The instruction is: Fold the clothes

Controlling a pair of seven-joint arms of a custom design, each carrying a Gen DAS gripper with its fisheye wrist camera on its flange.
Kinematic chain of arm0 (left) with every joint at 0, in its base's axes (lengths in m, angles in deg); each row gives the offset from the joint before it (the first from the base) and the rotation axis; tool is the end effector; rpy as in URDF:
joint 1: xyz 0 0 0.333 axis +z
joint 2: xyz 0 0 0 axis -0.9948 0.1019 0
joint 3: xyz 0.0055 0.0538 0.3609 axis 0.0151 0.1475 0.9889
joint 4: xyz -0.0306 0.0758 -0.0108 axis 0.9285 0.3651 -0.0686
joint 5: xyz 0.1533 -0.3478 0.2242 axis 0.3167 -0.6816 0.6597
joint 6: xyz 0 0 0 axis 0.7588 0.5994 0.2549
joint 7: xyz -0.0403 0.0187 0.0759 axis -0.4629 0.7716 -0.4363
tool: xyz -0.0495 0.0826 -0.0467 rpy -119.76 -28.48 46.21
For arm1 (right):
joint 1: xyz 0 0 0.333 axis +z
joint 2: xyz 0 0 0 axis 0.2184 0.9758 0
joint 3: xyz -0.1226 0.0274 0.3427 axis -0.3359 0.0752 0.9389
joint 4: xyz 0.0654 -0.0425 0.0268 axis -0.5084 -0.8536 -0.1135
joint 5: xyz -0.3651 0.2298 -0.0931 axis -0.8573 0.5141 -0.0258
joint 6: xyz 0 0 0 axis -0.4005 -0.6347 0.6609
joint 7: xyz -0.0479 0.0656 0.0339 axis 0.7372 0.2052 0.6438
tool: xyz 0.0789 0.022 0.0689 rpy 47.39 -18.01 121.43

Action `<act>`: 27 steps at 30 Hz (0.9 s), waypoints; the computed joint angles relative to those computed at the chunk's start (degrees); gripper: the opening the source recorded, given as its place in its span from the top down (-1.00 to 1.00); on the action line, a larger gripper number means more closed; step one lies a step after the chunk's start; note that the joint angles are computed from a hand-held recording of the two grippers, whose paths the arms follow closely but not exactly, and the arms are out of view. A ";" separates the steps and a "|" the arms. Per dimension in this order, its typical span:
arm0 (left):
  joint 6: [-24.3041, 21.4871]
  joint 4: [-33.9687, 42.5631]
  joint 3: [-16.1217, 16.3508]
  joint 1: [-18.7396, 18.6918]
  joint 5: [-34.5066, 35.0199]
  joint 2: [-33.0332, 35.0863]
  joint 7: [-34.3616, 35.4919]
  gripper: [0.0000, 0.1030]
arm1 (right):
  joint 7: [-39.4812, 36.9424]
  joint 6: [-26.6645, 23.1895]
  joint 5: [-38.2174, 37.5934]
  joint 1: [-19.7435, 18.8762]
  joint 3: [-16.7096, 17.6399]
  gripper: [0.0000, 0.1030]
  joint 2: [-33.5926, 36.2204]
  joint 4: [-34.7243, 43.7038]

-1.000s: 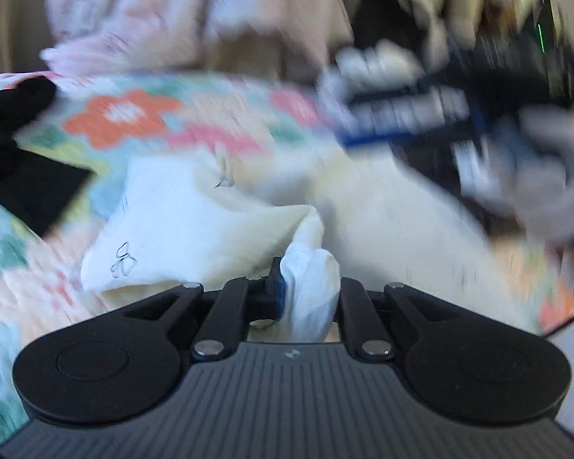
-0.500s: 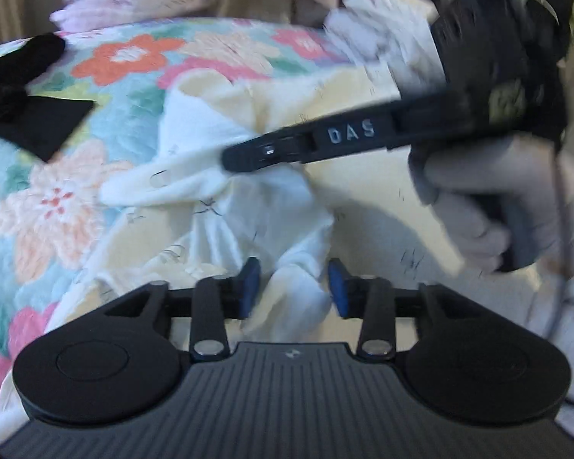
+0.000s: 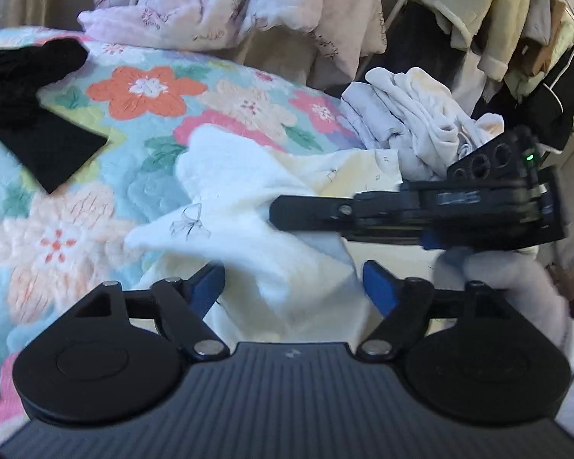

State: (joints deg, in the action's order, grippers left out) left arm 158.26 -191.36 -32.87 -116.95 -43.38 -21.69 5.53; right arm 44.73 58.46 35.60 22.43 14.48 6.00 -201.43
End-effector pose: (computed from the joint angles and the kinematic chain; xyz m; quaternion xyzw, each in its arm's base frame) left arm 0.4419 -0.3197 0.5484 -0.5691 0.6924 -0.4348 0.0873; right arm 0.5232 0.1015 0.5412 -0.6282 0.4832 0.2248 0.5668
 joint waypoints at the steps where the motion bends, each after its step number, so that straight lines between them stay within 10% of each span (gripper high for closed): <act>1: -2.24 1.08 -1.71 2.57 4.50 0.67 -1.55 0.92 | 0.13 -0.88 0.20 0.02 -0.22 0.92 0.21 0.24; 7: -17.50 12.58 -12.40 19.84 41.03 5.26 -20.49 0.91 | -0.01 8.00 -3.76 -0.45 0.67 0.84 -0.03 1.23; 15: -27.56 22.86 -9.81 22.47 70.22 10.44 -36.47 0.89 | 6.44 31.55 -23.02 -0.46 4.34 0.81 -1.18 -0.09; 23: -28.40 20.67 -6.04 22.24 61.19 14.37 -35.35 0.44 | 29.91 44.20 -64.29 -7.60 11.78 0.81 0.91 -2.88; 27: -20.54 15.91 -4.28 24.35 56.88 11.70 -42.36 0.38 | 31.78 45.06 -63.48 -5.71 6.80 0.46 1.66 -1.17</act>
